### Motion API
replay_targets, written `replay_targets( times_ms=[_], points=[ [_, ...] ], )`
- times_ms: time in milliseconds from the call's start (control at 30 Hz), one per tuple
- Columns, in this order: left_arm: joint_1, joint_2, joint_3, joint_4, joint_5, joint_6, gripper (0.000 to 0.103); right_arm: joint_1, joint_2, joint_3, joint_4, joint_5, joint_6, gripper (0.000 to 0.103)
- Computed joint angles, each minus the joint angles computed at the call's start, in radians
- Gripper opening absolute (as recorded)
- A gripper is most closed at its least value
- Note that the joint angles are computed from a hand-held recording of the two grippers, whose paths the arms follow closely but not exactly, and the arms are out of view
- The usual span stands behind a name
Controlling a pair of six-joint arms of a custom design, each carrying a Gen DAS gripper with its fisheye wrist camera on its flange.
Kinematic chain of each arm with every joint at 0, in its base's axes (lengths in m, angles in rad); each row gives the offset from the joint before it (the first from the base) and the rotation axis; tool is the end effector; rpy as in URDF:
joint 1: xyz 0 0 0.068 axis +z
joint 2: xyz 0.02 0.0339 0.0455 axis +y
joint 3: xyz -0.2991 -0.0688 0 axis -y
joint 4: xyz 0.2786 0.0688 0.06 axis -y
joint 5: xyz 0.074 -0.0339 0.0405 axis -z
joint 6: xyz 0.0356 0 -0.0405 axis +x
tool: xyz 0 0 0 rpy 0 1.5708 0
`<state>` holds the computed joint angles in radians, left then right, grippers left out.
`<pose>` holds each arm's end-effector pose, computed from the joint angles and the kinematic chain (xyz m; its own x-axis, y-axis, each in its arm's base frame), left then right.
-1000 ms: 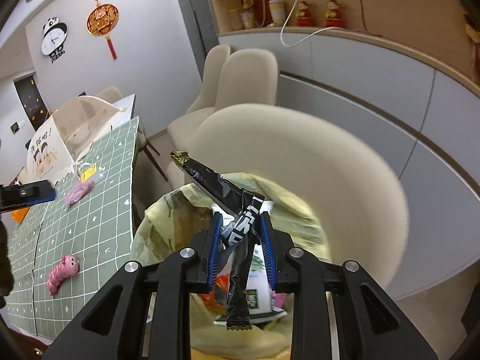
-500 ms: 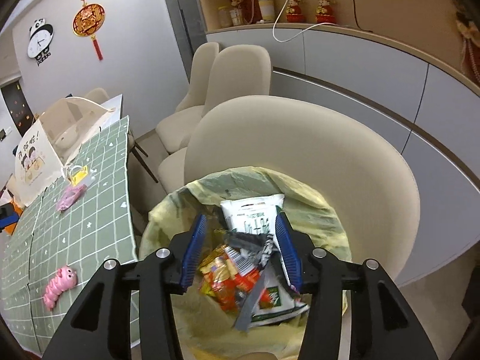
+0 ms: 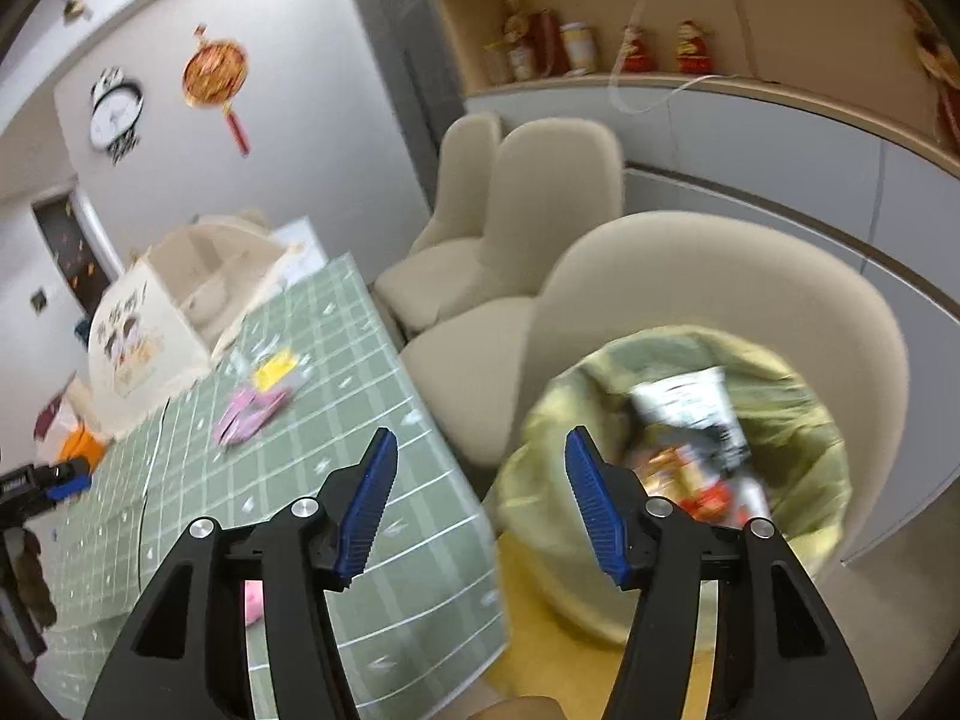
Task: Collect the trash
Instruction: 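Move both open tools back toward the table, then grasp the pink candy stick with the right tool while the left tool grasps the pink spoon candy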
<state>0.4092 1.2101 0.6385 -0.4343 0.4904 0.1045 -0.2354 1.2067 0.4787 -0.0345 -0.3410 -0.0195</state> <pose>0.2247 0.0792 0.2041 -0.7832 -0.2393 -0.5739 -0.0382 0.9397 -0.3398 0.2353 -0.0442 0.1781 -0.6713 0.1421 -0.7275 -0.0285 0.9758 0.2169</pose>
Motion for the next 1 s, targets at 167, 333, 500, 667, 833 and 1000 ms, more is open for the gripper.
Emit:
replay_targets(
  times_ms=[167,333,500,667,833,1000],
  points=[
    [0.158,0.123,0.061,-0.038,0.102,0.176,0.055,0.281,-0.086,-0.023,-0.032,0.206,0.113,0.055],
    [0.254,0.288,0.155,-0.081,0.166,0.321,0.055,0.536,-0.023,0.012,0.006,0.420,0.279,0.055],
    [0.269,0.420,0.252,-0.071,0.192,0.356,0.055,0.669,0.184,0.136,0.022,0.502,0.373,0.055],
    [0.253,0.516,0.320,-0.008,0.207,0.331,0.055,0.732,0.427,0.318,0.014,0.616,0.414,0.055],
    [0.251,0.609,0.371,0.027,0.184,0.301,0.055,0.711,0.687,0.556,-0.027,0.481,0.490,0.055],
    [0.264,0.702,0.419,0.056,0.158,0.260,0.055,0.716,0.919,0.789,-0.083,0.442,0.540,0.055]
  ],
)
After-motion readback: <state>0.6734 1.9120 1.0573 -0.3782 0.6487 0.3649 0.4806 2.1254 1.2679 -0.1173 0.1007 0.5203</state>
